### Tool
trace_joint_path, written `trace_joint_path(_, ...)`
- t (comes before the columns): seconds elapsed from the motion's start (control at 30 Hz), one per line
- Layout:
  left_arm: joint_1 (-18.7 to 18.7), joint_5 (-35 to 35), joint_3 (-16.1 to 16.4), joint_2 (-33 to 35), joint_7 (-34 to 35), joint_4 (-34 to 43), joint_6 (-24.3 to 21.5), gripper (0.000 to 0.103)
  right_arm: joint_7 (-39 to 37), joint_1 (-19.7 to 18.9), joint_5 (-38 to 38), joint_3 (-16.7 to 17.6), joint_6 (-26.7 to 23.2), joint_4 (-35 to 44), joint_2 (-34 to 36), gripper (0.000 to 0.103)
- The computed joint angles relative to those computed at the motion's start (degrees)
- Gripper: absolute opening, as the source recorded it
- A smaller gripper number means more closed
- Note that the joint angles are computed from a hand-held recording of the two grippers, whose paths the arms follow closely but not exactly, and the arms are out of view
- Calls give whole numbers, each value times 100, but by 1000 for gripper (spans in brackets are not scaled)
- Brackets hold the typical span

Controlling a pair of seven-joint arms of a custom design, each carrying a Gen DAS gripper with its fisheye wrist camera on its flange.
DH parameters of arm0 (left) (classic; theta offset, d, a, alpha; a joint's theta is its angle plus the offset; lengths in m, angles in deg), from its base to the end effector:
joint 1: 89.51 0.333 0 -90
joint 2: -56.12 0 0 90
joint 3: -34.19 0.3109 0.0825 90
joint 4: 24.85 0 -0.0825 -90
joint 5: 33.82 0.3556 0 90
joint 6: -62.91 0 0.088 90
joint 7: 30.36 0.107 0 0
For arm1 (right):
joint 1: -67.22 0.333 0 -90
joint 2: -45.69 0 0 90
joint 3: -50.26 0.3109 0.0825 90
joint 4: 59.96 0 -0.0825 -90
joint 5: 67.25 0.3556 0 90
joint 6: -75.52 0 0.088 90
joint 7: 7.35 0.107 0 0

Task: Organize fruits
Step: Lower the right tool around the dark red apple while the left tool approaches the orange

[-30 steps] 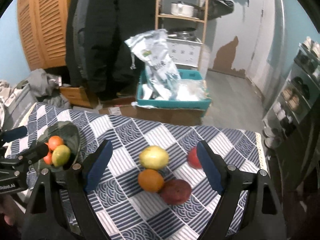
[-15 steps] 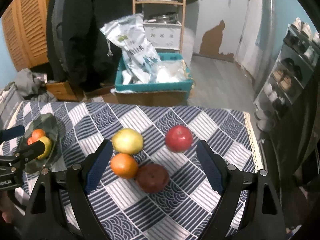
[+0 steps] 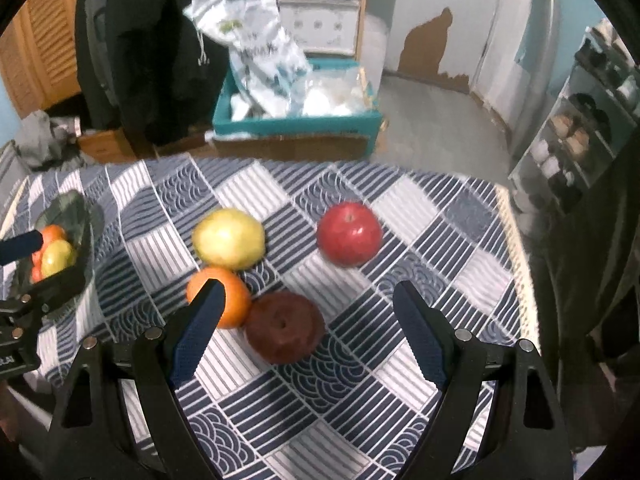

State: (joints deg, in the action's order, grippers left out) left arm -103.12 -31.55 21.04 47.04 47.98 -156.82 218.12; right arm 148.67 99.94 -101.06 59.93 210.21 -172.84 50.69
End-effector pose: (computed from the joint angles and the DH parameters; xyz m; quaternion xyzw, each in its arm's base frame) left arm 0.4512 -0.2335 0.4836 -0.5693 0.7738 -0.2352 0.1476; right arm 0.4340 0.3823 0.4679 -0.6618 0.7001 -0.2020 0.1762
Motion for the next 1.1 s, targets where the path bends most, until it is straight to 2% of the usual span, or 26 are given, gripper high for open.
trace_joint_path(0.17, 47, 259, -46, 261, -176, 68, 2, 87, -295, -22, 351, -25, 70, 14, 265, 85)
trace_joint_path(0.4, 6, 239, -20, 604, -172, 153, -67, 87, -799, -33, 990, -84, 277, -64, 540, 85)
trace_joint_path(0.63, -16, 680, -26, 835, -376, 204, -51, 87, -1251, 13, 1370, -132, 392, 17, 850, 85)
trace_joint_path(0.93, -49, 319, -14, 1009, -86, 320, -5, 87, -1554, 60, 1518, -254, 563, 113, 1169, 84)
trace_joint_path(1.03, -89, 38, -53, 1057, 166, 390, 79, 87, -1702, 39, 1606, -251, 710, 60, 1195, 78)
trace_joint_path(1.1, -123, 39, -68, 1089, 192, 434, 104, 87, -1736, 55, 1599, -275, 724, 42, 1182, 77)
